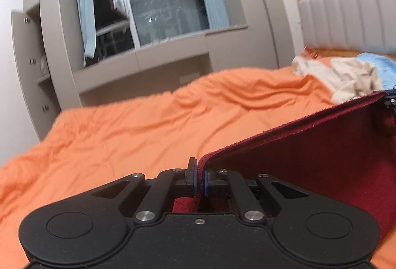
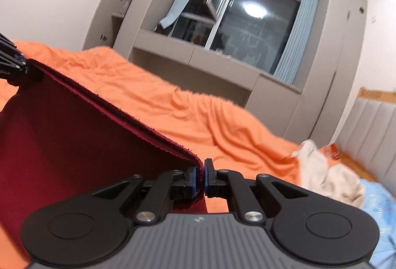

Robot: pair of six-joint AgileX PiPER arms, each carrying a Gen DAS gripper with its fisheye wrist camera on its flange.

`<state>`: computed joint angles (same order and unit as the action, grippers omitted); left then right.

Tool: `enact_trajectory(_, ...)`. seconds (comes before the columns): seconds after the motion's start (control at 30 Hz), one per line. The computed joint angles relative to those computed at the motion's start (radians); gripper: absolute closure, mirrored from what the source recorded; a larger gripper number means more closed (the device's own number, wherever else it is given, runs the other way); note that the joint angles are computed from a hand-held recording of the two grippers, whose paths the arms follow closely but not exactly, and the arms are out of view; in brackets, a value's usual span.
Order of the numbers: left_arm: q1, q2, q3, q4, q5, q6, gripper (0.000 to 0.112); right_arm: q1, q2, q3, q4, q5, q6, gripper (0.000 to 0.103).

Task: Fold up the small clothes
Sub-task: 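Lift the hem with both grippers and carry it over toward the collar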

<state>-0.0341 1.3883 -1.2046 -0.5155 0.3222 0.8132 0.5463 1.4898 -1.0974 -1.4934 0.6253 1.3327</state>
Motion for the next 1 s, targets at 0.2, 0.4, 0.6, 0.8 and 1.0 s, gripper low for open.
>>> enact_trajectory(0.2,0.005,0.247,-0.16,0.086,0.002,-0.136,0.107,-0.152,0.172,-0.117,0.084,-0.183,-0.077,0.097)
enact_trajectory(0.4,0.002,0.417,-0.309,0.235,0.059,-0.3,0.107,-0.197,0.315,-0.236,0.211,-0.228,-0.191,0.097)
enact_trajectory(0.6,-0.001,0.506,-0.387,0.272,0.094,-0.352,0.107,-0.198,0.376,-0.275,0.268,-0.209,-0.241,0.097)
enact_trajectory(0.8,-0.026,0.563,-0.442,0.362,0.108,-0.443,0.106,-0.2,0.402,-0.299,0.278,-0.199,-0.256,0.095)
enact_trajectory(1.0,-0.014,0.604,-0.514,0.373,0.21,-0.489,0.087,-0.247,0.362,-0.278,0.457,-0.272,-0.395,0.038)
